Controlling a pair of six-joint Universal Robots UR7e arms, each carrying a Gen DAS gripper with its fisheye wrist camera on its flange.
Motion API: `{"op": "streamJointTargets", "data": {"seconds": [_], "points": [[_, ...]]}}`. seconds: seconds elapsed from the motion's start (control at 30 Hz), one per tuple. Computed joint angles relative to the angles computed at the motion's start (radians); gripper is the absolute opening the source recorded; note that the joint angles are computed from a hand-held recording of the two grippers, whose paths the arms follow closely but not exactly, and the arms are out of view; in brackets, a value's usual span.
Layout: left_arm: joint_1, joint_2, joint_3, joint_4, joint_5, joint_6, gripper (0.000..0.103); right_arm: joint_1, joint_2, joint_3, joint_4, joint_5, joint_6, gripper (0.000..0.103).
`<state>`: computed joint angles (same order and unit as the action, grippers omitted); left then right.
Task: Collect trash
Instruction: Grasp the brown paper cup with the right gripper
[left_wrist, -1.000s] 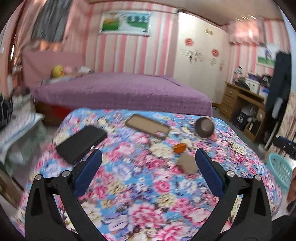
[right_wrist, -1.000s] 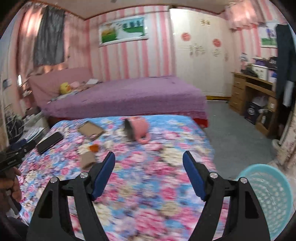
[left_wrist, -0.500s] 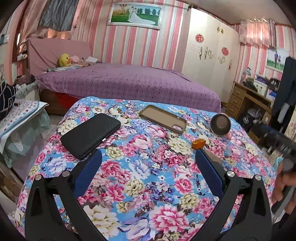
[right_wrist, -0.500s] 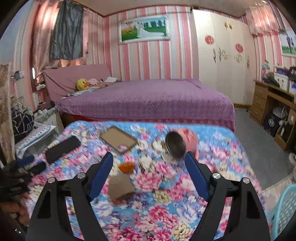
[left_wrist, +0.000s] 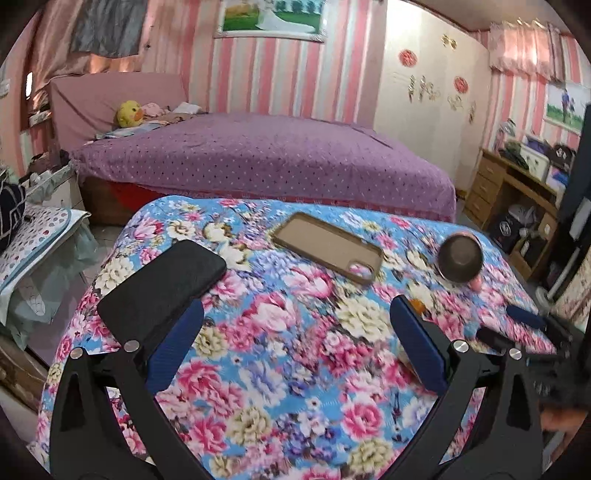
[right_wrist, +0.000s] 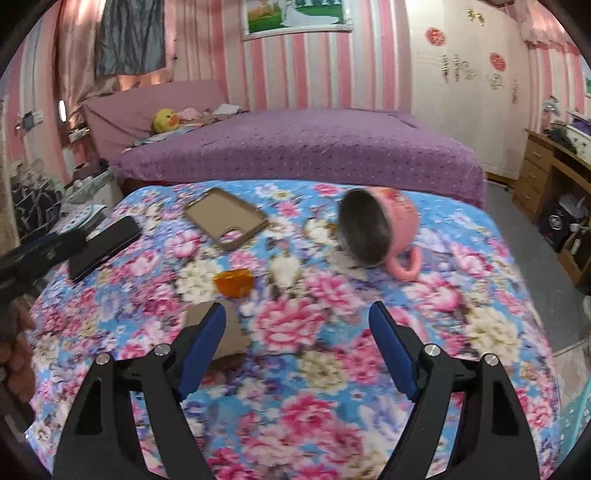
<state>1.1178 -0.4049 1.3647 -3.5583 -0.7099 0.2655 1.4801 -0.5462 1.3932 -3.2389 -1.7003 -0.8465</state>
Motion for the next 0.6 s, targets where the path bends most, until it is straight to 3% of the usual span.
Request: {"op": "streamJointTargets", "data": {"seconds": [0.27,0.43,0.53,0.6], "points": [[0.033,-0.038,0.062,0.005,0.028,-0.059,0.097,0.028,0.042,-0.04,0.105,-0.026,-0.015,0.078],[0.044,-0.064,0.101,0.021,0.0,-0.085,0.097,0.052,0.11,-0.119,0.166,-0.129,-0.01,0.078],[0.044,-0.064,0.107,0.025,-0.006,-0.078,0.097,0.059,0.148,-0.162,0.2,-0.199,-0.012,0.065],[0.043,-0.062,0.106,0.034,-0.017,-0.075,0.097,0.059,0.144,-0.156,0.187,-0.196,-0.011,0.054]]}}
